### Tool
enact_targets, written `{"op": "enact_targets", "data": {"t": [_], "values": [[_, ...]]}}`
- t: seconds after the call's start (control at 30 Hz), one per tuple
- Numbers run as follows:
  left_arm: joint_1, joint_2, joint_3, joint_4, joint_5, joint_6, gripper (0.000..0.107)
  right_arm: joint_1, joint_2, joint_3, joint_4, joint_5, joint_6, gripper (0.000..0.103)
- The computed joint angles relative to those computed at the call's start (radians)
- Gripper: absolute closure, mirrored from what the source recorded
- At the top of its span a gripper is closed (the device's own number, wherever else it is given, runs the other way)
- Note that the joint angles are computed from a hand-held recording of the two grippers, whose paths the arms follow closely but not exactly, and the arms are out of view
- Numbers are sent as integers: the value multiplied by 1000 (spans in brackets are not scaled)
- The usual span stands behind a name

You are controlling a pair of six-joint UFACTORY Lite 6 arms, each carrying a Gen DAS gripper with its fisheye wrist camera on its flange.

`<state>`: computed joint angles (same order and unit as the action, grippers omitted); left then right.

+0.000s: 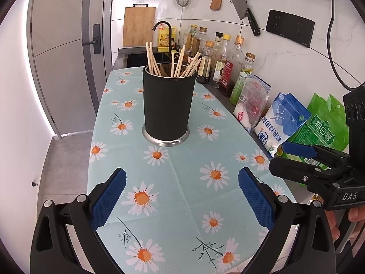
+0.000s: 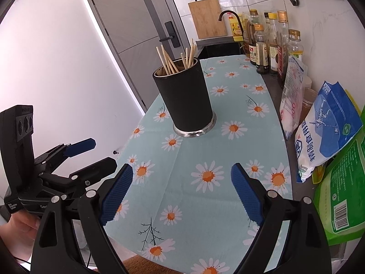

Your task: Organize utensils

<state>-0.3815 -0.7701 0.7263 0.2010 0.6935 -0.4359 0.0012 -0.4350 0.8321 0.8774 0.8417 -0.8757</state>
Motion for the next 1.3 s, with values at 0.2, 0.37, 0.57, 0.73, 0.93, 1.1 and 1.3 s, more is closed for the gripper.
{"op": "enact_targets", "data": {"t": [0.2,0.37,0.57,0.73,0.93,1.1,1.3], "values": [[35,-2,-8,-61,-5,65,11,-2,10,2,-7,-1,0,16],[47,3,-12,-95,-9,100,11,-1,9,-6,-9,-5,1,16],[36,6,-14,-87,-8,94,11,-11,14,-8,-8,-2,-2,16],[32,9,-14,-80,-4,78,11,-14,18,-8,-12,-1,-1,16],[27,5,-20,-83,2,67,11,-24,13,-18,-9,5,-1,16],[42,-12,-27,-107,9,98,11,-29,0,-26,-12,5,2,16],[62,-40,-45,-131,24,129,11,-1,-4,-27,-22,-9,26,16]]}}
